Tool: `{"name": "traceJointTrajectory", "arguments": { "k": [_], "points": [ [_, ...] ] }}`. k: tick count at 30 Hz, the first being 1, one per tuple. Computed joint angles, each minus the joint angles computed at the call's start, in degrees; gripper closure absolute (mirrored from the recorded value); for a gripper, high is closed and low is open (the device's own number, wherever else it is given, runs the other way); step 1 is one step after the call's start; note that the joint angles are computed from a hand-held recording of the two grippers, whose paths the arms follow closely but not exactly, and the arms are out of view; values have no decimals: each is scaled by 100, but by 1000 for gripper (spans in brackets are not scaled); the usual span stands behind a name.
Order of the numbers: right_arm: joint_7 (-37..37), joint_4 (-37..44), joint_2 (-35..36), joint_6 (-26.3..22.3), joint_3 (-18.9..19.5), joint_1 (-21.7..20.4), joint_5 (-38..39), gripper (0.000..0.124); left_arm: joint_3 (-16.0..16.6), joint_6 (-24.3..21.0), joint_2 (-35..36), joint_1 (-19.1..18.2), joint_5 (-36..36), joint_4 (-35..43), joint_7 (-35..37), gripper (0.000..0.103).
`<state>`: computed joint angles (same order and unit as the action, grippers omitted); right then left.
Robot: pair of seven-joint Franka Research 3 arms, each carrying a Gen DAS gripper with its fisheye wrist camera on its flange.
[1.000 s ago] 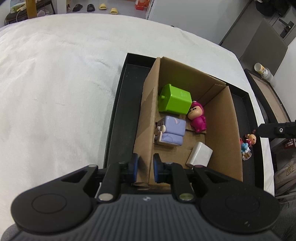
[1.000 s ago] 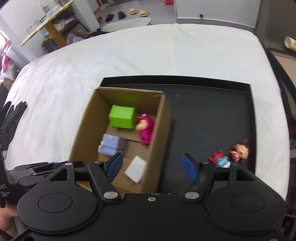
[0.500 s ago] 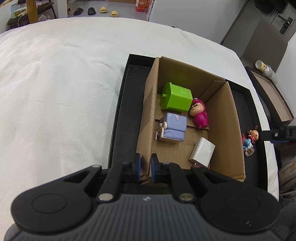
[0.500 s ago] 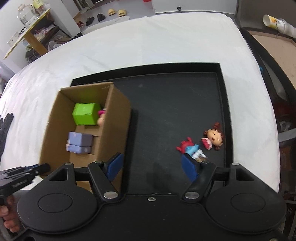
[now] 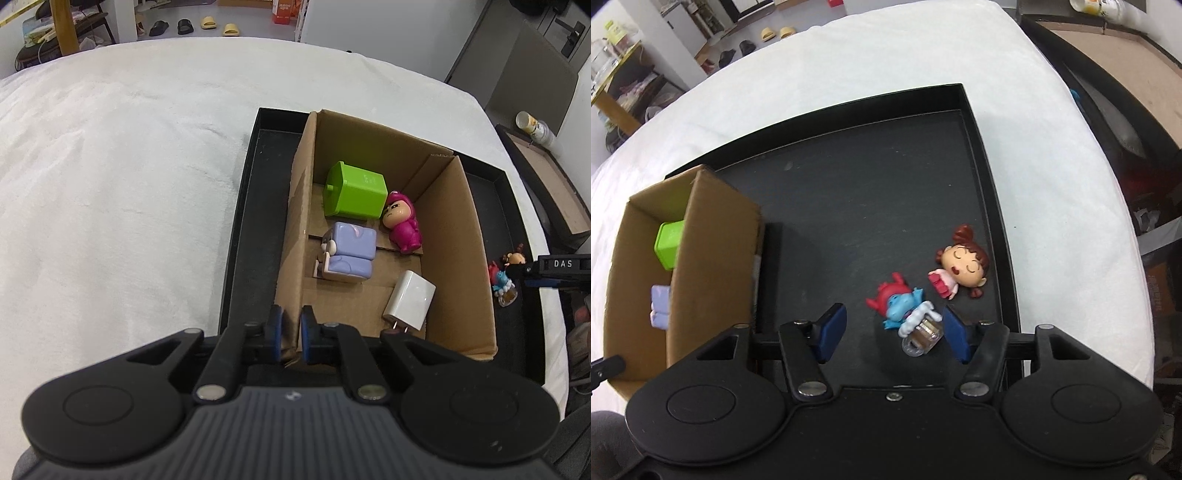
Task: Organize rigid objects
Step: 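Move the right gripper to the blue troll figure and close on its mug, then carry the blue troll figure with the right gripper over the box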
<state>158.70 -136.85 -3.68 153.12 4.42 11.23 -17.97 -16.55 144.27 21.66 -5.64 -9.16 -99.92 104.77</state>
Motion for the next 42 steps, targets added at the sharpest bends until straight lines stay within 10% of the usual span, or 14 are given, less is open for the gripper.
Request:
{"name": "traceJointTrajectory", "arguments": {
  "k": [6, 14, 26, 42],
  "points": [
    [282, -176, 47, 358, -14, -58, -555, 81, 48, 26, -29, -71, 168, -24, -162, 94],
    [-463, -628, -70, 1025, -96, -36, 786, 93, 96, 109, -78, -129, 348, -120, -393, 94],
    [-502, -44, 237, 331, 76, 2, -187, 75, 79, 102, -82, -135, 480, -109, -422, 94],
    [-686, 369, 549, -299, -175, 374, -645, 86, 29, -113, 3, -49, 238, 49, -205, 94]
  ]
}}
